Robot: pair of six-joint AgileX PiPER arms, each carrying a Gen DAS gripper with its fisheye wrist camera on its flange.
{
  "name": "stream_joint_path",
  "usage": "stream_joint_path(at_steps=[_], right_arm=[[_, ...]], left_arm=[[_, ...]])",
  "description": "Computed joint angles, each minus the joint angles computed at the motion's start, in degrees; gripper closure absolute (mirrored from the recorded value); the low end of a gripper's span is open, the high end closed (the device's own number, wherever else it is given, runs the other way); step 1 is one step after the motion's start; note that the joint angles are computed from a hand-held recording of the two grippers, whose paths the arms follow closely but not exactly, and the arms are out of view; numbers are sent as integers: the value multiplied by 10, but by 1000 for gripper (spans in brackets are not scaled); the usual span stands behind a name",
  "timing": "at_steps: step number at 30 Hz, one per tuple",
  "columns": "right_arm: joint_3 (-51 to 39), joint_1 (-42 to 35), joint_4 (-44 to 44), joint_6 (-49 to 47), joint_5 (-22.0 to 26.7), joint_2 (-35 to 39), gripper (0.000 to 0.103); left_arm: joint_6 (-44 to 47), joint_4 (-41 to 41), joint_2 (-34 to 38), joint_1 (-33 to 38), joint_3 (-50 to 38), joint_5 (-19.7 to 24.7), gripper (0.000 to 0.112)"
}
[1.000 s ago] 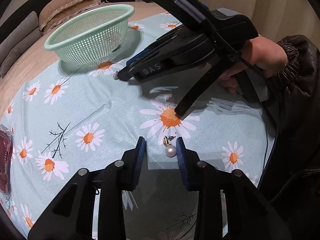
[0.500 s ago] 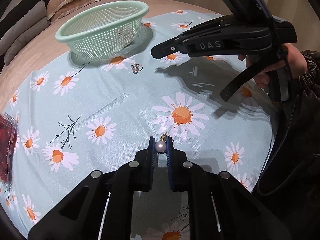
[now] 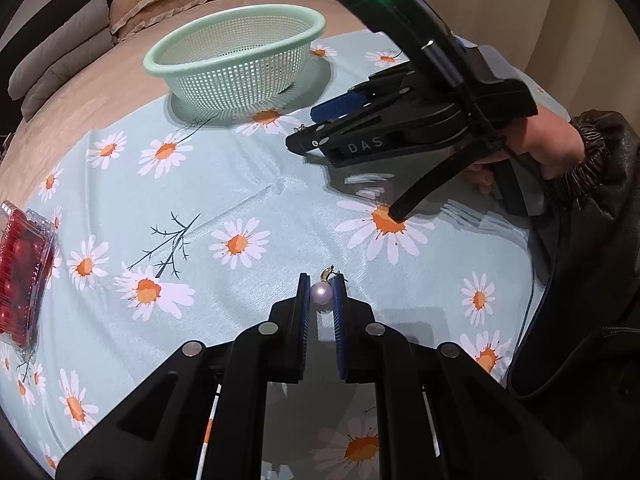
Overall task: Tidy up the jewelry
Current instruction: 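Carry the pearl and charm earrings over the green basket with both tools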
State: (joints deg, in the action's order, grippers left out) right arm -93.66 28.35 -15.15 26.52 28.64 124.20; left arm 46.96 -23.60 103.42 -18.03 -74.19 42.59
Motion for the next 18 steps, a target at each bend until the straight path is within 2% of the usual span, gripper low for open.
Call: stream_joint_path(at_steps=[1, 2, 7, 9, 12, 17, 18], right_arm=[[9, -1, -5, 13, -13, -3, 69], [12, -5, 6, 12, -19, -3, 84], [27, -12, 64, -44, -21, -17, 84], [50, -14, 65, -40, -33, -35, 84], [87, -18, 61, -37, -45, -73, 84], [131, -27, -13, 19, -46, -145, 84], [133, -34, -3, 6, -41, -156, 84]], left_arm=[[2, -3, 1, 2, -1, 2, 101], [3, -5, 3, 3, -1, 3, 101], [4, -9, 5, 3, -4, 2, 101], [30, -44, 3, 14, -8, 17, 101], [35, -53, 0, 21, -21, 23, 101], [26, -57, 10, 27, -71, 42, 100], [23, -56, 14, 28, -85, 44, 100]])
